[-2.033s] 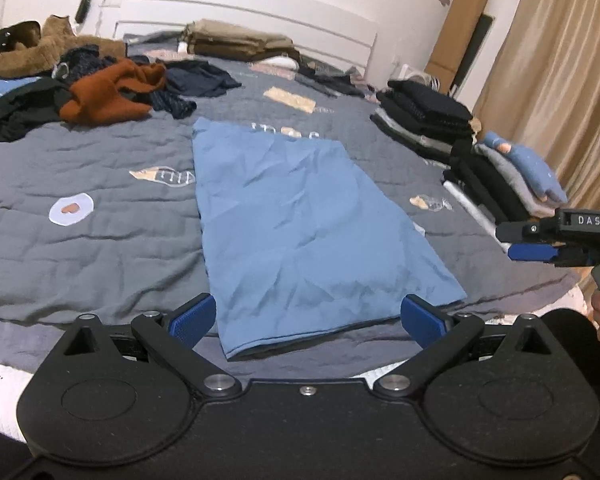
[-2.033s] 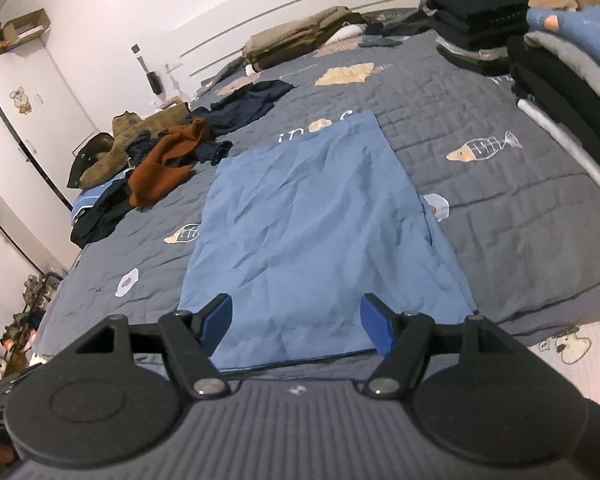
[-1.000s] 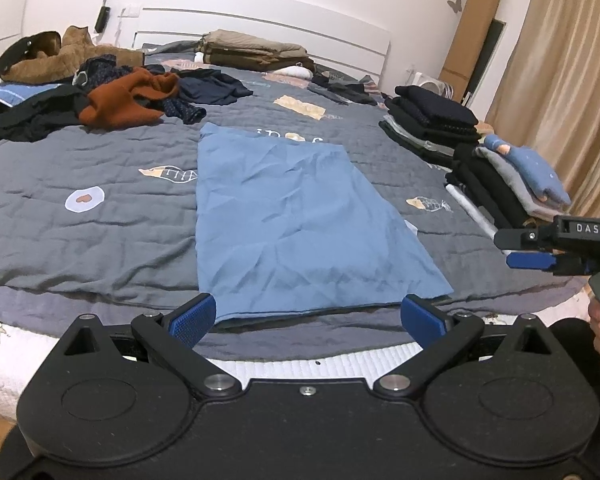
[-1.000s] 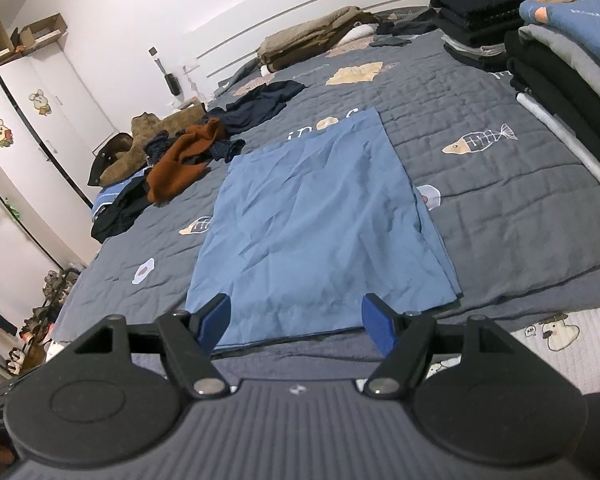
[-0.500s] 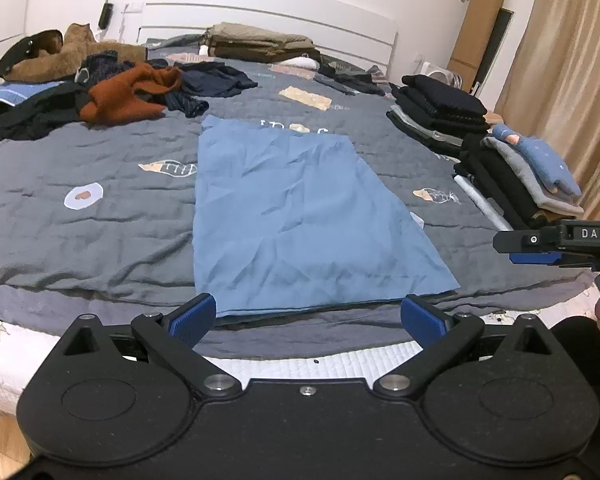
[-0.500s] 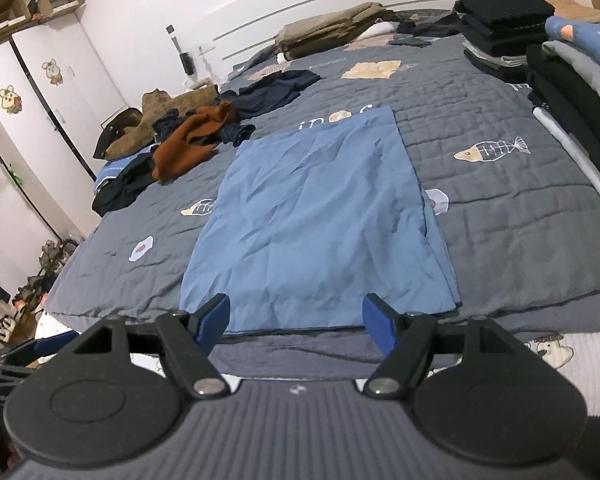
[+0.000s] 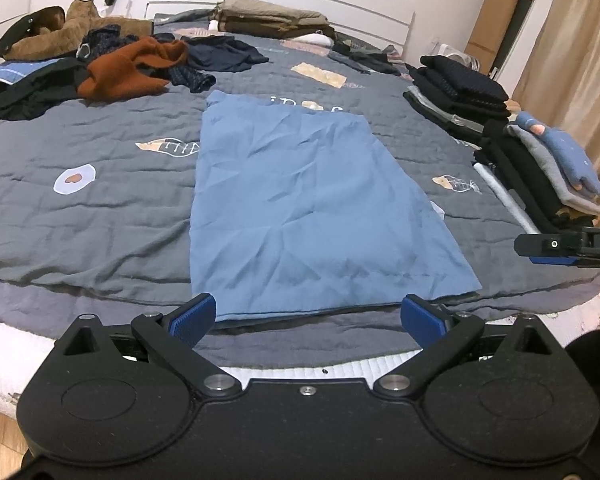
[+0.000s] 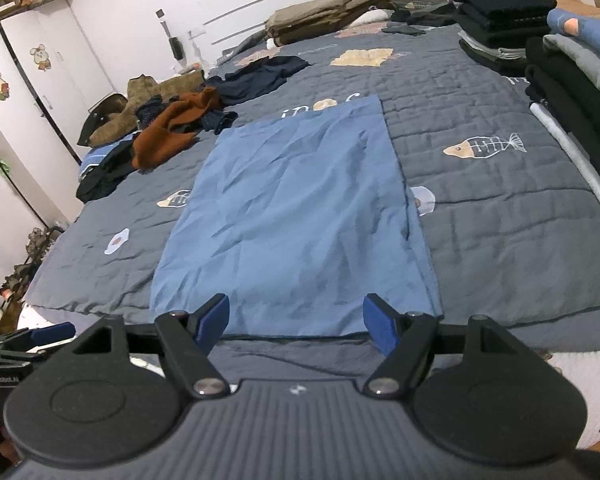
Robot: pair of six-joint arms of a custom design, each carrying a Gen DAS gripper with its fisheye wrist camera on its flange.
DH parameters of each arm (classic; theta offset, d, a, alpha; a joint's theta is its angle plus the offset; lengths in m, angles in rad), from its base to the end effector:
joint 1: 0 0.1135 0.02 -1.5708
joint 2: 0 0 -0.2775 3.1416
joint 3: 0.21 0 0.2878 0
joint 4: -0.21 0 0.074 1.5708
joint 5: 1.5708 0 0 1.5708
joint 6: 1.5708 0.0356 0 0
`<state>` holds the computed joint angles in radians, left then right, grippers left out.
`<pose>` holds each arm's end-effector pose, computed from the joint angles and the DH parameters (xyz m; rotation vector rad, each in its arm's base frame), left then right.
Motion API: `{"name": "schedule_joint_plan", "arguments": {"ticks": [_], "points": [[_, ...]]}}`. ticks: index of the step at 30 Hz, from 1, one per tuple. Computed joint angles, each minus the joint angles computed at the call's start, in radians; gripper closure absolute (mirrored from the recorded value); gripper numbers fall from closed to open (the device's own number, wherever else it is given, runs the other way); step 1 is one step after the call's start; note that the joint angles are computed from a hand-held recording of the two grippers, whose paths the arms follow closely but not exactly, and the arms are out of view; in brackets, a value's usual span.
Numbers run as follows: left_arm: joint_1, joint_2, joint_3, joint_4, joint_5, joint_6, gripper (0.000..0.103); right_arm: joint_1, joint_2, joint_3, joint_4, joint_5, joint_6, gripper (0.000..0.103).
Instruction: Fold clothes
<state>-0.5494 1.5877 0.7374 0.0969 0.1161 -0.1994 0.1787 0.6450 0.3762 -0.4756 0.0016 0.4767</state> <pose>0.2838 -0.1786 0.1442 0.4720 2.3265 -0.5043 0.1635 0.0295 0.1892 0.3479 2.3122 0.3282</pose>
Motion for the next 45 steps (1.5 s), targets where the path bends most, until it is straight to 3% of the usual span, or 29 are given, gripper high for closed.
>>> {"name": "schedule_joint_plan", "arguments": {"ticks": [11, 19, 31, 36, 42, 45], "points": [[0.006, 0.074, 0.030, 0.043, -0.027, 0.032, 0.004, -0.264, 0.040, -0.064, 0.083, -0.172, -0.097, 0.024], [0.026, 0.119, 0.055, 0.024, -0.029, -0.001, 0.004, -0.442, 0.285, -0.080, 0.262, -0.320, -0.164, 0.007], [0.070, 0.185, 0.065, 0.060, -0.022, -0.031, 0.004, -0.543, 0.647, -0.060, 0.570, -0.426, -0.217, 0.001], [0.089, 0.218, 0.088, 0.054, -0.018, -0.048, 0.004, -0.548, 0.753, -0.009, 0.544, -0.408, -0.255, 0.001], [0.084, 0.233, 0.095, 0.050, -0.023, -0.067, 0.004, -0.577, 0.788, -0.014, 0.589, -0.479, -0.235, 0.003], [0.082, 0.238, 0.091, 0.059, -0.017, -0.073, 0.004, -0.558, 0.819, 0.009, 0.564, -0.449, -0.249, 0.004]]}}
